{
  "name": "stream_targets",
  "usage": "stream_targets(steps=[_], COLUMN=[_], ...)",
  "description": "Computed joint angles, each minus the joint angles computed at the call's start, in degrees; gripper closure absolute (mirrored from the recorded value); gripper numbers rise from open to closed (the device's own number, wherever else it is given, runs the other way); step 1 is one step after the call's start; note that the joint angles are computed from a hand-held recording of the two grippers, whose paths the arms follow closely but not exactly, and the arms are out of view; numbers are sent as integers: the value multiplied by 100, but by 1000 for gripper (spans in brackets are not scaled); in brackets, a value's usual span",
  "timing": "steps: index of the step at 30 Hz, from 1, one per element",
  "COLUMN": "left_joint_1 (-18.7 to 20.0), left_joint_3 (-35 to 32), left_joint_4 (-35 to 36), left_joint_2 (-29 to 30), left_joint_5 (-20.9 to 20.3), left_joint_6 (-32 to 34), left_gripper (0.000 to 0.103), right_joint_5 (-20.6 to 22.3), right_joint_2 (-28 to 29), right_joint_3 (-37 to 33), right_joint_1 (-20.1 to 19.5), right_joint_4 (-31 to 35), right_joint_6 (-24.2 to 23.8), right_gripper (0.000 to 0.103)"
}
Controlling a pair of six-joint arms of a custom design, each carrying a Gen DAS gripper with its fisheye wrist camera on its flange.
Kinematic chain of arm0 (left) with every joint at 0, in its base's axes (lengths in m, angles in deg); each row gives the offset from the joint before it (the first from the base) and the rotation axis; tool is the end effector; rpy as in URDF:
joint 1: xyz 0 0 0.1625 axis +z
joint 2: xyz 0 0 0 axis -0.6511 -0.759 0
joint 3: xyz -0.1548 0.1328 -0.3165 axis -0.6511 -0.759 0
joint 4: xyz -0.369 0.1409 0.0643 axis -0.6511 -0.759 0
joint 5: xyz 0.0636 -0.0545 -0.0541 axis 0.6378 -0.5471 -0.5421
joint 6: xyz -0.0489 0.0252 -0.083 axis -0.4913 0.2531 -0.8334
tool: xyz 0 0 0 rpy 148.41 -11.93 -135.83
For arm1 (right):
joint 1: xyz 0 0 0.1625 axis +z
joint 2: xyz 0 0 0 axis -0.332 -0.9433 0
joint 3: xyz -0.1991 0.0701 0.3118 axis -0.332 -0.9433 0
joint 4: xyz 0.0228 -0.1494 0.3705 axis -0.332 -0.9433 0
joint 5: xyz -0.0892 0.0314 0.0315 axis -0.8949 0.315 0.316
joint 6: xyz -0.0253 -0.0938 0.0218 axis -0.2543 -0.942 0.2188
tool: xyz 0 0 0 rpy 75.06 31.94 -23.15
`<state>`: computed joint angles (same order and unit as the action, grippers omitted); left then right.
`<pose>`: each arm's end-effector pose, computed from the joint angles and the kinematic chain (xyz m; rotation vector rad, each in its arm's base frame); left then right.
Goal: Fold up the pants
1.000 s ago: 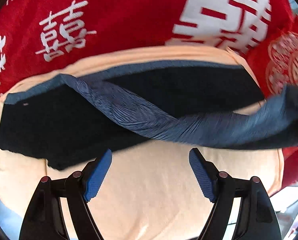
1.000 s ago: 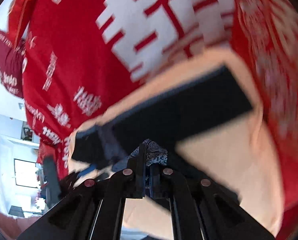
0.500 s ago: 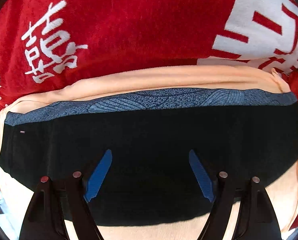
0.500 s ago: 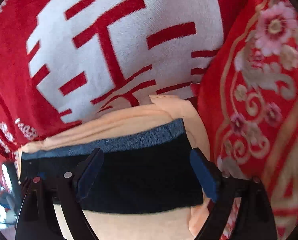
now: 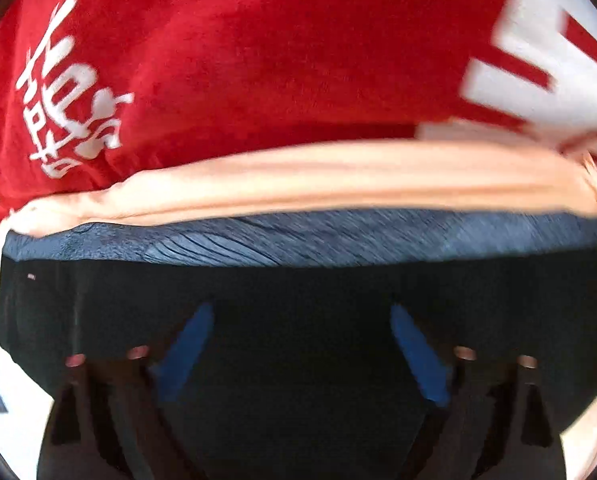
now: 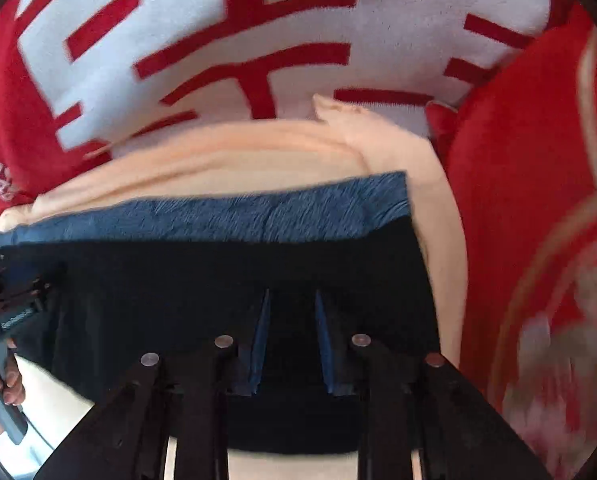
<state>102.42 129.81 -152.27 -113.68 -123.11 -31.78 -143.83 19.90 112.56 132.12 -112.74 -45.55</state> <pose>-0.1317 -0.6879 0.3524 0.2432 2.2591 -0.2370 0.3430 -0.6411 0.1082 -0.1575 -2.4679 0.3838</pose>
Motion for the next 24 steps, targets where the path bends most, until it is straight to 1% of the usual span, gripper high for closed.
stream_targets(steps=[1, 2, 3, 5, 6, 7, 9, 10, 11, 12, 14, 17, 18, 19, 20, 23, 24], left_joint_1=[56, 75, 87, 110, 126, 144, 142, 130, 143, 148, 185, 336, 359, 437, 467, 670, 749], left_joint_3=[-172, -309, -408, -559, -607, -657, -637, -548, -504, -508, -666, -1109, -1149, -1349, -1420, -1684, -1796], left_joint_4=[32, 113, 194, 287, 372, 581, 900, 988, 1032, 1157, 1591, 2234, 2407, 2607, 2731, 2829, 2820], left_joint_2=[59, 98, 126, 110, 79, 31, -110, -273, -397, -498, -657, -771, -863, -885, -925, -1014, -1008], left_joint_5=[-119, -29, 82, 211, 231, 272, 399, 467, 497, 506, 438, 338, 298, 278, 313, 508, 536], left_joint_6=[-25, -119, -159, -197, -241, -309, -377, -354, -308, -311, -433, -597, -681, -685, -694, -302, -137], left_gripper=[7, 7, 7, 7, 7, 7, 7, 7, 7, 7, 7, 7, 7, 7, 7, 7, 7], right_joint_5=[-14, -55, -74, -29, -34, 29, 258, 398, 560, 762, 1246, 2150, 2432, 2689, 2927, 3382, 3502], right_joint_2=[-28, -78, -178, -353, -446, -549, -732, -809, -873, -897, -906, -647, -484, -299, -65, 627, 891], right_joint_3=[-7, 25, 131, 383, 517, 664, 958, 1094, 1219, 1316, 1500, 1565, 1503, 1453, 1355, 1040, 838], right_joint_1=[1, 20, 61, 137, 198, 225, 308, 368, 415, 477, 572, 695, 748, 800, 867, 1082, 1186], right_joint_4=[16, 3, -83, -323, -277, -274, -388, -447, -540, -663, -969, -1454, -1611, -1792, -1969, -2542, -2684], right_joint_6=[115, 245, 352, 265, 317, 378, 410, 426, 452, 518, 671, 844, 898, 976, 1105, 1516, 1671], right_gripper=[80, 76, 76, 76, 72, 71, 71, 71, 69, 61, 53, 53, 53, 53, 53, 53, 53])
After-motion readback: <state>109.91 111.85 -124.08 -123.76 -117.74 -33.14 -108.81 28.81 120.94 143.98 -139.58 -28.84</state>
